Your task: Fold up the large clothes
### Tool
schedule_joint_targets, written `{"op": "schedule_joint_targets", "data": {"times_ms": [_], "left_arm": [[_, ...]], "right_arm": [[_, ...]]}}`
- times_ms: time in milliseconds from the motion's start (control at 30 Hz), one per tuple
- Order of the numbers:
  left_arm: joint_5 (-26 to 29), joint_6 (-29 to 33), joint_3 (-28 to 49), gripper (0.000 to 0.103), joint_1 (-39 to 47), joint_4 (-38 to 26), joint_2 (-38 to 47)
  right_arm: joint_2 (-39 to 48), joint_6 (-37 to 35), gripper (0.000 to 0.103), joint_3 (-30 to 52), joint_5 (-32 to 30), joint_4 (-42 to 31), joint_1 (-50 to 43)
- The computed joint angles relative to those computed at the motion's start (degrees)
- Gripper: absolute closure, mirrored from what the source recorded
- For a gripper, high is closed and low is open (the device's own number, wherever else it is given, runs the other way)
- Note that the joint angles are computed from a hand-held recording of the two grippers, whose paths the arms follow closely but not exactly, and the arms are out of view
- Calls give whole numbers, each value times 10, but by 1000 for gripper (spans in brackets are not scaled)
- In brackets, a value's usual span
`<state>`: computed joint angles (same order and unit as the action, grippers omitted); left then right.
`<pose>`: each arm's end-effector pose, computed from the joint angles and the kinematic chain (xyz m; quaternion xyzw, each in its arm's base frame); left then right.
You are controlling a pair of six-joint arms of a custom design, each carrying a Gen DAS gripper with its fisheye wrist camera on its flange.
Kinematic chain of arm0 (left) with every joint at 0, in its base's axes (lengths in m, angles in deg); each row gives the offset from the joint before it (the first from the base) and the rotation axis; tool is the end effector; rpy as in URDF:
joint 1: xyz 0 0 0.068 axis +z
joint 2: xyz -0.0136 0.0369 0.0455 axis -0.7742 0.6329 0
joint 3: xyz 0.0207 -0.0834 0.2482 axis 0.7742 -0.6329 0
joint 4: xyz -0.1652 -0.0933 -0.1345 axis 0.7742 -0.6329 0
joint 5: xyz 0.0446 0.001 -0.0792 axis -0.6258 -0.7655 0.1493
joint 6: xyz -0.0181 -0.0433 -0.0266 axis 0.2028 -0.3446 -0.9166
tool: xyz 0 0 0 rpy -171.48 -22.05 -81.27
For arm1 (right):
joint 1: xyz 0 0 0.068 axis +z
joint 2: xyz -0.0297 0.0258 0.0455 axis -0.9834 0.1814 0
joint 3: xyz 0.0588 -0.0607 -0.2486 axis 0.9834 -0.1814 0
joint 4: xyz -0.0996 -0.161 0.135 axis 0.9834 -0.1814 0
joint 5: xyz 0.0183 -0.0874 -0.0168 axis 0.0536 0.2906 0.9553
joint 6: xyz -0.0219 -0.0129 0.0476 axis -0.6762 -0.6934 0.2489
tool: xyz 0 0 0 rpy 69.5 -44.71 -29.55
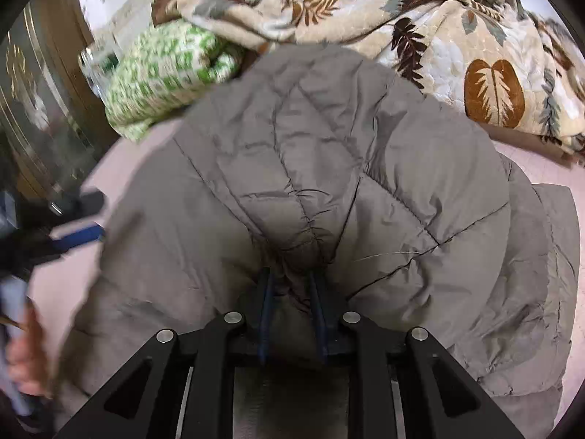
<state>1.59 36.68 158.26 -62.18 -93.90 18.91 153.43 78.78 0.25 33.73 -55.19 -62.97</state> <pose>0.3279 -0.0810 0.2666 0.0659 0.9285 -0.2514 0.2651 0.2375 0.0699 0.2386 0.0788 0.9223 0.1287 0.3557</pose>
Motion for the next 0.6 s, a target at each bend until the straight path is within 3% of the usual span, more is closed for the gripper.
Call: {"op": "schedule_joint_targets", "data": {"times_ms": [133, 267, 433, 600], "left_arm": [[-57, 10, 4, 11, -17, 16, -12], [-117, 1, 31, 11, -44, 37, 11], [-148, 26, 113, 12, -94, 16, 91], [-211, 60, 98, 17, -120, 9, 133]], "right_arm": [[-71, -11, 80, 12, -37, -32, -50], [-101, -47, 62, 40, -9, -73, -112], [-41, -71, 61, 48, -37, -61, -179], [11, -105, 56, -2, -6, -34, -152]]}}
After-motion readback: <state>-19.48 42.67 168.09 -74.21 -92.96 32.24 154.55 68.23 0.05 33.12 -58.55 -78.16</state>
